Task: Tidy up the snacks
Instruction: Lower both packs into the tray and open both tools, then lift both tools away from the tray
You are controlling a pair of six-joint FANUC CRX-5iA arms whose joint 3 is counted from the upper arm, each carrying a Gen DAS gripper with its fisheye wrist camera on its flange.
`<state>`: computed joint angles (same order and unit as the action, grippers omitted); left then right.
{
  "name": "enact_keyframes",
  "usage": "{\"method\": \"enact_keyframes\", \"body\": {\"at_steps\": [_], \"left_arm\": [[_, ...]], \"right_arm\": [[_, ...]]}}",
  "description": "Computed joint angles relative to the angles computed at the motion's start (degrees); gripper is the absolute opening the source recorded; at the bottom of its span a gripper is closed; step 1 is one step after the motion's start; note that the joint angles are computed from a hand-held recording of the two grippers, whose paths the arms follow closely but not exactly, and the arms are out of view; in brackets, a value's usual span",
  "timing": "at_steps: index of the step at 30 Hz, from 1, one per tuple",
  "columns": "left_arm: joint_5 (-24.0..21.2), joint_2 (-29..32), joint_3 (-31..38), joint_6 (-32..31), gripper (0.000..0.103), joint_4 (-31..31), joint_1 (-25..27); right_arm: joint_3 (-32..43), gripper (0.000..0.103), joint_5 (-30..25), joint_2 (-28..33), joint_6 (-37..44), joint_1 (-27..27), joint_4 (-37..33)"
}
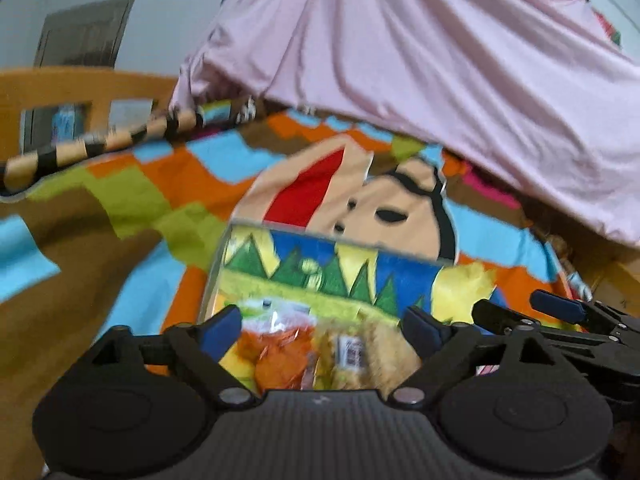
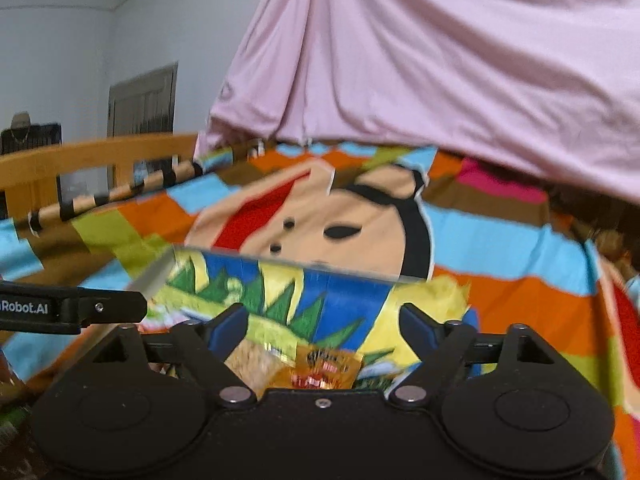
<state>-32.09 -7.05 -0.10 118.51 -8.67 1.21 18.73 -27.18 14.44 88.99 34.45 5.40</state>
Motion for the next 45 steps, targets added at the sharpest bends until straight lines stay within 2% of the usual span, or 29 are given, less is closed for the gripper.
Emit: {"method": "enact_keyframes", "body": {"at_steps": [3,5,10,13,17,23,29,36,45], "left_arm": [[0.36,-2.11,0.63,4.61,0.102,-5.86,-1.64],[0.22,-3.75,1.03,8.02,0.102,-10.41,-3.08],[-1.97,-8.31,1.63,17.39,0.103,-22.65,-8.12],[-5.70,-10.82,2.17,23.58,0.103,-32.47,-13.49],[-10.78,-13.42,1.97,26.99,0.103,-40.01,-19.77],[-17.30,-17.10,0.34,27.88,0.103,-43.14,-26.48],[-24.88,-19.96,-0.87,30.07,0.103,-46.51,-33.67],[-32.77,-22.16,-2.21,32.30,0.103,-49.66,-40.66],[-38.98,-23.94,-3.99,32.05,0.103,-47.12,-43.55]], "right_arm": [[-1.85,0.095,2.71,-2.70,-0.12,0.03,-0.15],[-4.03,0.100,5.02,-5.02,-1.41,0.29,1.11],[-8.91,0.102,8.44,-11.19,-0.62,0.75,0.36],[-12.66,0.102,10.13,-15.02,-1.61,1.34,1.63],[-17.16,0.102,11.33,-20.11,-1.21,2.04,2.51],[-24.07,0.102,12.06,-27.58,-4.90,2.56,6.47],[-31.94,0.102,12.67,-33.92,-14.93,3.01,16.44],[-36.74,0.102,8.59,-39.54,-19.66,4.97,20.20],[-39.99,0.102,1.88,-44.14,-18.77,8.78,19.54]]}}
